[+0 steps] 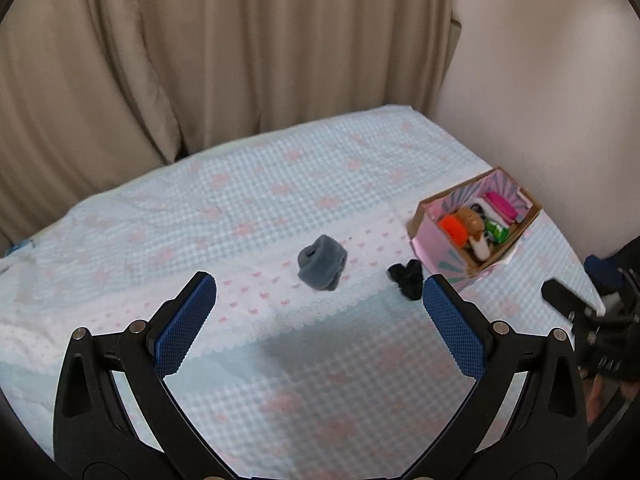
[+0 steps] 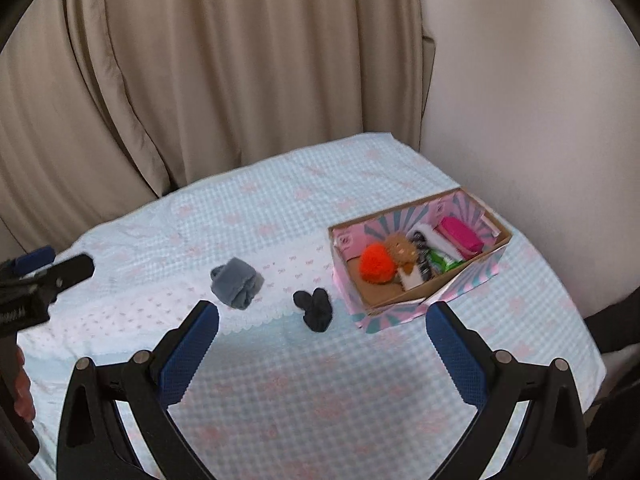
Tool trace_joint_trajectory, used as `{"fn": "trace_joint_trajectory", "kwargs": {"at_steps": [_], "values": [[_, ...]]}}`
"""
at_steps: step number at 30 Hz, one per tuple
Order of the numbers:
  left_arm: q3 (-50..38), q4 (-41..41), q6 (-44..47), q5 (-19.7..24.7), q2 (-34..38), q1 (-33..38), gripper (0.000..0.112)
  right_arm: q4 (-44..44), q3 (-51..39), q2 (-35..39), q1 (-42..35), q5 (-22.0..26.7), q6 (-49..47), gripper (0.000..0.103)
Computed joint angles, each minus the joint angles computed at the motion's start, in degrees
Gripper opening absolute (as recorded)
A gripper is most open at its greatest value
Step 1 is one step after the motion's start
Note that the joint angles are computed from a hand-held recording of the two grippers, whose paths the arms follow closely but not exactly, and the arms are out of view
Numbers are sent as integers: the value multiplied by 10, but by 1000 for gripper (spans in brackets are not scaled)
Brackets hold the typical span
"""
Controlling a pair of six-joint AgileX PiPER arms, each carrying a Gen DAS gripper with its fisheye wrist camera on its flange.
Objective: Organize soft objects
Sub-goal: 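Withdraw both tools from the box toward the grey sock and black socks, then grasp the grey fuzzy sock with the left tool while the right tool grasps the black socks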
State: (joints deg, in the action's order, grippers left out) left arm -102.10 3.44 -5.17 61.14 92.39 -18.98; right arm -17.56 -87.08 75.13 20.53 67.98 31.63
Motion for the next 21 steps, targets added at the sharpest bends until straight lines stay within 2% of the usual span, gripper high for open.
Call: {"fn": "trace_joint_trajectory", "kwargs": {"at_steps": [2,7,10,15,21], "values": [[13,-21,21,-34,31,14,103,-15,37,10,16,-32,33,103],[43,-74,65,-124,114,37,103,-44,122,62,23,-151,76,103],[26,-87,92,-169,193,42,103,-51,148,113,13,-212,87,103],[-59,-116,128,-188,322,49,103,-85,174,197,-4,-304,125,101],[-203,-111,118,-155,462,40,102,-97,160,288,-29,-362,139,96]]}}
